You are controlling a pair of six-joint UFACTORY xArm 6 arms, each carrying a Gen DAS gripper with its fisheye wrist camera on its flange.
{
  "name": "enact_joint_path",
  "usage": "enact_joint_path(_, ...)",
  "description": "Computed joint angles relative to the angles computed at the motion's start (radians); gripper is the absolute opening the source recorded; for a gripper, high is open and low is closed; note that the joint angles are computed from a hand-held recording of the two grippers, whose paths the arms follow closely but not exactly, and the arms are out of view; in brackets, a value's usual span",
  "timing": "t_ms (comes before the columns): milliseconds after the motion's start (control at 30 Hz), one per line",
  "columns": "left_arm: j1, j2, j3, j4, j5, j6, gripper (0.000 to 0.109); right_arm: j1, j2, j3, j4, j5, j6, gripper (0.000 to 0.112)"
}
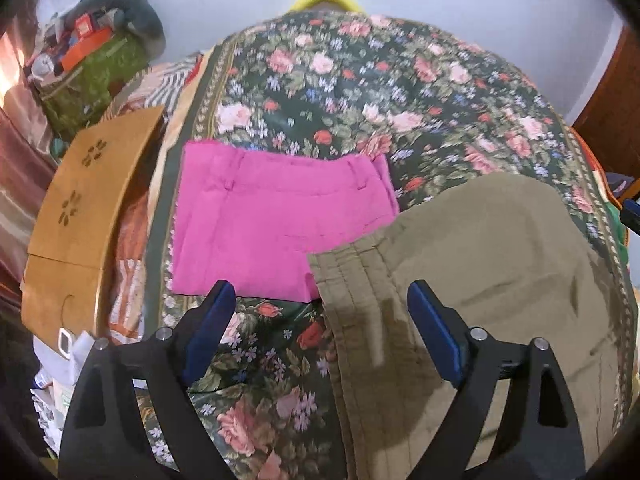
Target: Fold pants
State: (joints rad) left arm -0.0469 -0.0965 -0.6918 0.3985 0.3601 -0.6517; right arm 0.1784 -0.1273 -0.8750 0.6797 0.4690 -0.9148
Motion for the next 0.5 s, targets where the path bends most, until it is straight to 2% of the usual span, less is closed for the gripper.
enact_joint_path(267,0.006,0.134,-0.062,-0.060,-0.009,0.073,0.088,0.026,0.237,-0.184,-0.138,0.038,0.178,0.048)
enact_joint_path(367,0.010,0.151,-0.062,-0.092,-0.048,0.104,0.092,0.023,0.310,-0.253,-0.111,0.100,0.193,0.048)
enact_joint_path(433,0.019,0.171,-0.061,-0.079,-0.097,0.080,0.092,0.032,0.347,-0.277,-0.150,0.098,0.243,0.048)
enact_joint_path(500,0.014,0.197,-0.068,-0.205,-0.124,0.168,0.092,0.037,0.372,-0.290,-0.157,0.103,0.260,0.048)
